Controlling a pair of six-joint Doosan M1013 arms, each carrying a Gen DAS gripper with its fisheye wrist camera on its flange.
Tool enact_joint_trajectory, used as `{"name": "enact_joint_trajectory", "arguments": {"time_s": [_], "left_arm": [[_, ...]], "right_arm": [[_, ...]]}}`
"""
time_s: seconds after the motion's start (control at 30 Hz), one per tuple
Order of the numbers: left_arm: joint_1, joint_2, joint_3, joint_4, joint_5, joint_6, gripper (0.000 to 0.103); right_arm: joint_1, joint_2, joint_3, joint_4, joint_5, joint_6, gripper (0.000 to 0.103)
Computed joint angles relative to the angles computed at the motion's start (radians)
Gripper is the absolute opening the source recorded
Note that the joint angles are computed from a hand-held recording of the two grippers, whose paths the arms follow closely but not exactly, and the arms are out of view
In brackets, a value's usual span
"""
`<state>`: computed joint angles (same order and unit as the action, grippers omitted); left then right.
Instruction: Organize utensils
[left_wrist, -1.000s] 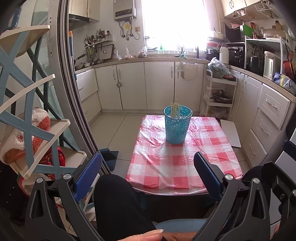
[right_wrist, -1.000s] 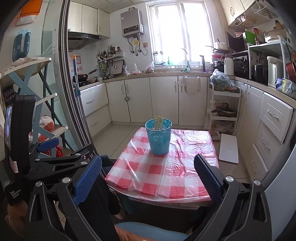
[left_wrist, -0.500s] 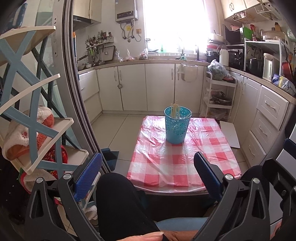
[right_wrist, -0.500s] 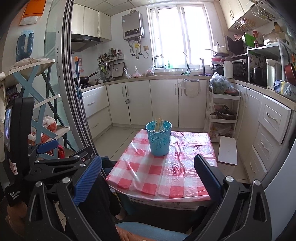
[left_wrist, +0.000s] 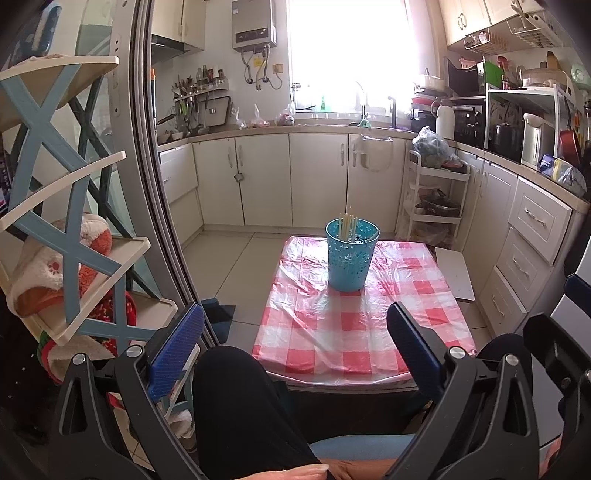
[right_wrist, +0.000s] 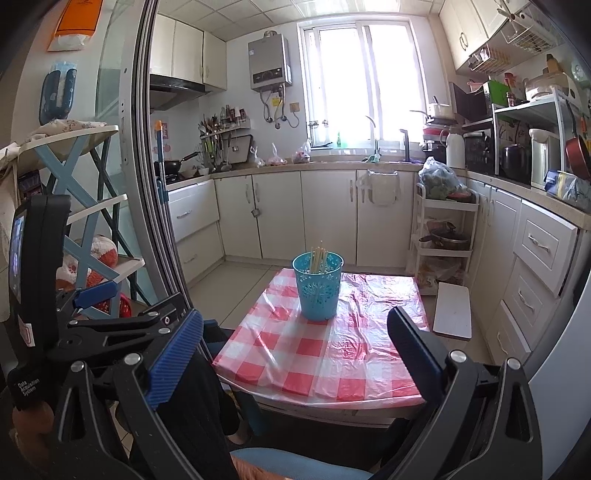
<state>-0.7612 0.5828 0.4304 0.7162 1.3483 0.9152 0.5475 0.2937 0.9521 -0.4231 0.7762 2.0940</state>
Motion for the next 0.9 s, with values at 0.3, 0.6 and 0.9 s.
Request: {"name": "enact_joint_trajectory", "arguments": {"time_s": [0.3, 0.6, 0.9], "left_arm": [[0.0, -0.019, 0.033, 0.006, -0.015, -0.019, 0.095], [0.0, -0.026, 0.046, 0.008, -0.022, -0.025, 0.095], [0.001, -0.027, 0.049, 0.005, -0.023, -0.026, 0.095]], "right_arm": [[0.005, -0.011, 0.02, -0.025, -0.025, 0.018, 0.096], [0.006, -0.013, 0.021, -0.021, -0.033, 0.006, 0.096], [0.006, -0.011, 0.018, -0.021, -0.032, 0.003, 0.096]]}}
